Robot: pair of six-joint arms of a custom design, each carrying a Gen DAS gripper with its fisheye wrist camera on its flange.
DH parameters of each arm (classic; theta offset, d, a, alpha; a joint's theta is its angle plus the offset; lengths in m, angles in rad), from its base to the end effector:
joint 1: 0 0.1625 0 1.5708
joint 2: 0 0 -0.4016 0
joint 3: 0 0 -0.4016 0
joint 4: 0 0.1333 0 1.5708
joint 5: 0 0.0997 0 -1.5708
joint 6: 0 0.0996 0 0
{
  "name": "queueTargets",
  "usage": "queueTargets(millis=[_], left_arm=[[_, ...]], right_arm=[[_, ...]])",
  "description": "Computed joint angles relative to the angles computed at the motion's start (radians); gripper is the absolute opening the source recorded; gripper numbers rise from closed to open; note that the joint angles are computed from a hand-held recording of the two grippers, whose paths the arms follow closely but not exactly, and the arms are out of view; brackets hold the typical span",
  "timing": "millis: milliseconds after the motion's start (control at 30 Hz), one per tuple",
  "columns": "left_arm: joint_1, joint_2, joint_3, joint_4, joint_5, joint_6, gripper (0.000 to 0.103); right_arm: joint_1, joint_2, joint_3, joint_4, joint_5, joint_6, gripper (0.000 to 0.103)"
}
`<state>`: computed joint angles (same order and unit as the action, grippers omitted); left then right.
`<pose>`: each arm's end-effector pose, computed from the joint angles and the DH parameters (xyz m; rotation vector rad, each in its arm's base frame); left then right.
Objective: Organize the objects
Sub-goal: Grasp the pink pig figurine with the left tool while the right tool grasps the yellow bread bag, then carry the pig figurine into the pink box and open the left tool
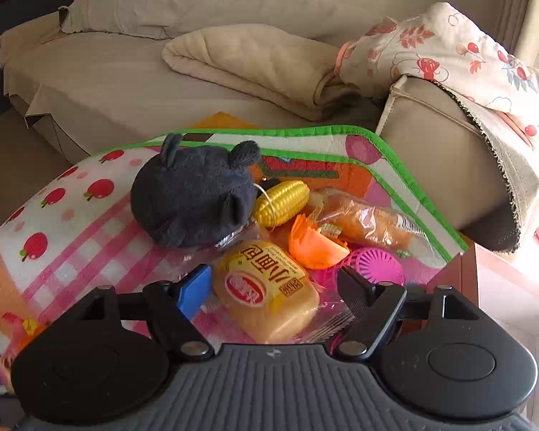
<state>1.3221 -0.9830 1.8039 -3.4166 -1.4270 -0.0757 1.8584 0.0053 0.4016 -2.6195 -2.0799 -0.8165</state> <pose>-0.0126 -0.6493 0.2369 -0.1243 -2.7008 1.5313 0.3372 -0.8412 -0.0085 1.0933 -2.1749 0.6131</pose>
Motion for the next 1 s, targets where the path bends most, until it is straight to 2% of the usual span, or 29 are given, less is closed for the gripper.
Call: queueTargets(millis=[67, 200, 267, 333, 400, 467, 500, 533, 633, 667, 700, 733, 767, 867, 1000], left_arm=[[0.006, -0.003, 0.000, 0.000, -0.006, -0.017, 0.037], [-0.001, -0.006, -0.002, 0.021, 0.008, -0.003, 0.037], [-0.009, -0.008, -0.001, 0.029, 0.024, 0.014, 0.037], [-0.016, -0.012, 0.001, 0.035, 0.034, 0.023, 0.037], [-0.025, -0.020, 0.004, 0.041, 0.055, 0.034, 0.037], [-0.037, -0.034, 0.010, 0.046, 0.084, 0.046, 0.037], [-0.042, -0.041, 0.011, 0.051, 0.099, 0.051, 0.037], [-0.049, -0.047, 0.012, 0.054, 0.114, 0.060, 0.037], [-0.074, -0.065, 0.012, 0.072, 0.168, 0.076, 0.037], [-0.080, -0.072, 0.013, 0.085, 0.174, 0.080, 0.037], [-0.089, -0.080, 0.017, 0.098, 0.180, 0.092, 0.037], [-0.097, -0.087, 0.023, 0.107, 0.189, 0.107, 0.037], [-0.106, -0.095, 0.032, 0.113, 0.196, 0.118, 0.037], [-0.119, -0.109, 0.050, 0.154, 0.192, 0.110, 0.037], [-0.134, -0.090, 0.046, 0.218, 0.182, 0.119, 0.037]], right_arm=[[0.004, -0.107, 0.202, -0.070, -0.006, 0.002, 0.052], [0.004, -0.296, 0.517, -0.116, 0.006, 0.091, 0.048], [0.000, -0.389, 0.649, -0.101, 0.045, 0.149, 0.047], [-0.005, -0.460, 0.747, -0.080, 0.088, 0.158, 0.048], [-0.007, -0.498, 0.823, -0.136, 0.116, 0.114, 0.059], [-0.005, -0.496, 0.871, -0.267, 0.119, 0.030, 0.075], [-0.003, -0.483, 0.879, -0.331, 0.116, -0.010, 0.075], [0.000, -0.458, 0.864, -0.368, 0.111, -0.033, 0.075], [0.000, -0.415, 0.811, -0.319, 0.136, -0.014, 0.074], [0.001, -0.403, 0.800, -0.310, 0.134, 0.003, 0.069], [0.003, -0.398, 0.798, -0.308, 0.131, 0.015, 0.067], [0.003, -0.403, 0.813, -0.328, 0.139, 0.011, 0.055], [0.001, -0.420, 0.841, -0.341, 0.153, 0.003, 0.052], [-0.007, -0.504, 0.951, -0.363, 0.186, 0.035, 0.050], [-0.037, -0.655, 1.162, -0.488, 0.215, 0.060, 0.050]])
